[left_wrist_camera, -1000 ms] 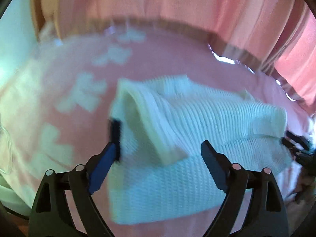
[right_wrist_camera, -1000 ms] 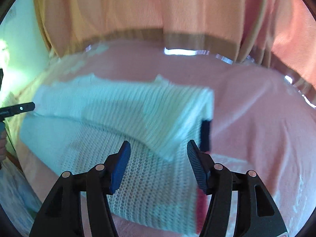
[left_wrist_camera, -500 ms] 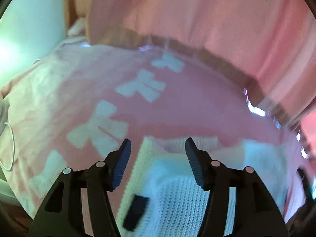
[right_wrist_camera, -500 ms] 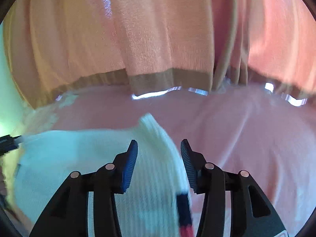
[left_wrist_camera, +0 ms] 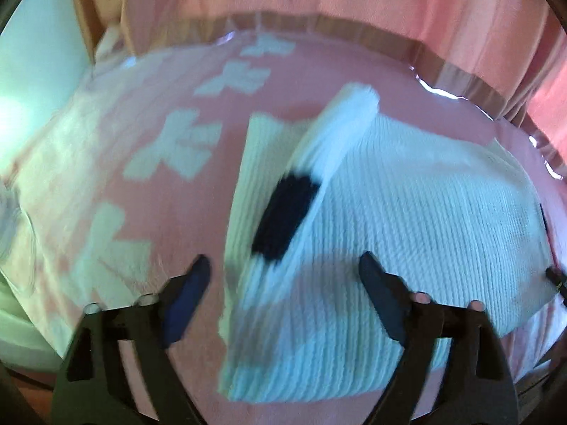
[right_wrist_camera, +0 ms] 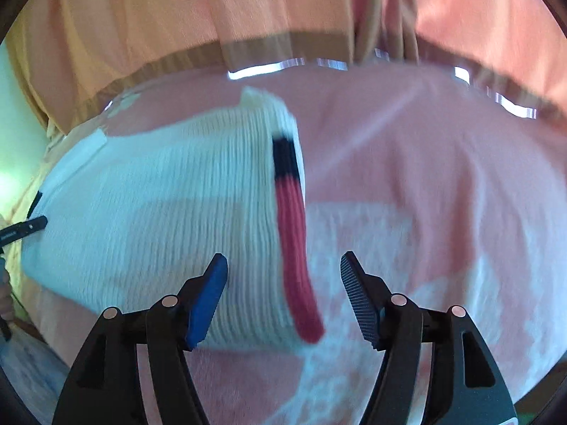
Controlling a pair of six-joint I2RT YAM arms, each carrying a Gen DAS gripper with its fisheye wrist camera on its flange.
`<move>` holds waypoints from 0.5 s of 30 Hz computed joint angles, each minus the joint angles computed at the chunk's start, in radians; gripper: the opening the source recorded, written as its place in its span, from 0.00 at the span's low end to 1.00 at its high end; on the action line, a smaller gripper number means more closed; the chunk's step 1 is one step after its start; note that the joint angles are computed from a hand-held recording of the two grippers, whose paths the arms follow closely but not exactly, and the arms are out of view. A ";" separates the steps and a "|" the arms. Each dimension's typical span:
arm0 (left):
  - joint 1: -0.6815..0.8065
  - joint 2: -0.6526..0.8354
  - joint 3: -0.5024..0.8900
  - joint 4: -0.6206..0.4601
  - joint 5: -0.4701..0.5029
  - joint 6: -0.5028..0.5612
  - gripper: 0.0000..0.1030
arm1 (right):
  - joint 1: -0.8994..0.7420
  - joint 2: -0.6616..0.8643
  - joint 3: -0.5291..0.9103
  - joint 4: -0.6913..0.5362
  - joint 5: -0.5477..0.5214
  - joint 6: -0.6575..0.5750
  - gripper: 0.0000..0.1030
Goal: Fold small clothes
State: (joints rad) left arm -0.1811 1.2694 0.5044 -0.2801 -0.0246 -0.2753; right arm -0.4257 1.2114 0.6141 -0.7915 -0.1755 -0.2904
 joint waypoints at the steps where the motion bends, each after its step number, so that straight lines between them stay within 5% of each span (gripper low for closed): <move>1: 0.027 -0.001 -0.008 -0.006 0.043 -0.013 0.47 | -0.024 0.035 0.003 -0.006 -0.045 -0.021 0.10; 2: 0.048 -0.025 -0.016 -0.015 0.068 -0.023 0.28 | -0.039 0.050 0.013 -0.021 -0.087 -0.023 0.10; 3: 0.068 -0.059 -0.014 -0.043 0.096 -0.017 0.22 | -0.052 0.041 0.021 -0.031 -0.103 -0.023 0.08; 6: 0.184 -0.216 0.030 -0.223 0.269 0.022 0.16 | -0.190 -0.025 0.168 -0.220 -0.269 -0.097 0.06; 8: 0.216 -0.282 0.069 -0.357 0.297 0.037 0.14 | -0.236 -0.070 0.235 -0.313 -0.265 -0.155 0.06; 10: 0.175 -0.326 0.069 -0.438 0.201 0.043 0.11 | -0.226 -0.094 0.212 -0.320 -0.155 -0.195 0.06; 12: 0.109 -0.261 0.029 -0.410 0.083 0.037 0.11 | -0.213 -0.051 0.100 -0.246 0.009 -0.215 0.07; 15: 0.042 -0.233 -0.052 -0.348 -0.006 0.006 0.15 | -0.222 -0.036 0.017 -0.203 0.071 -0.227 0.08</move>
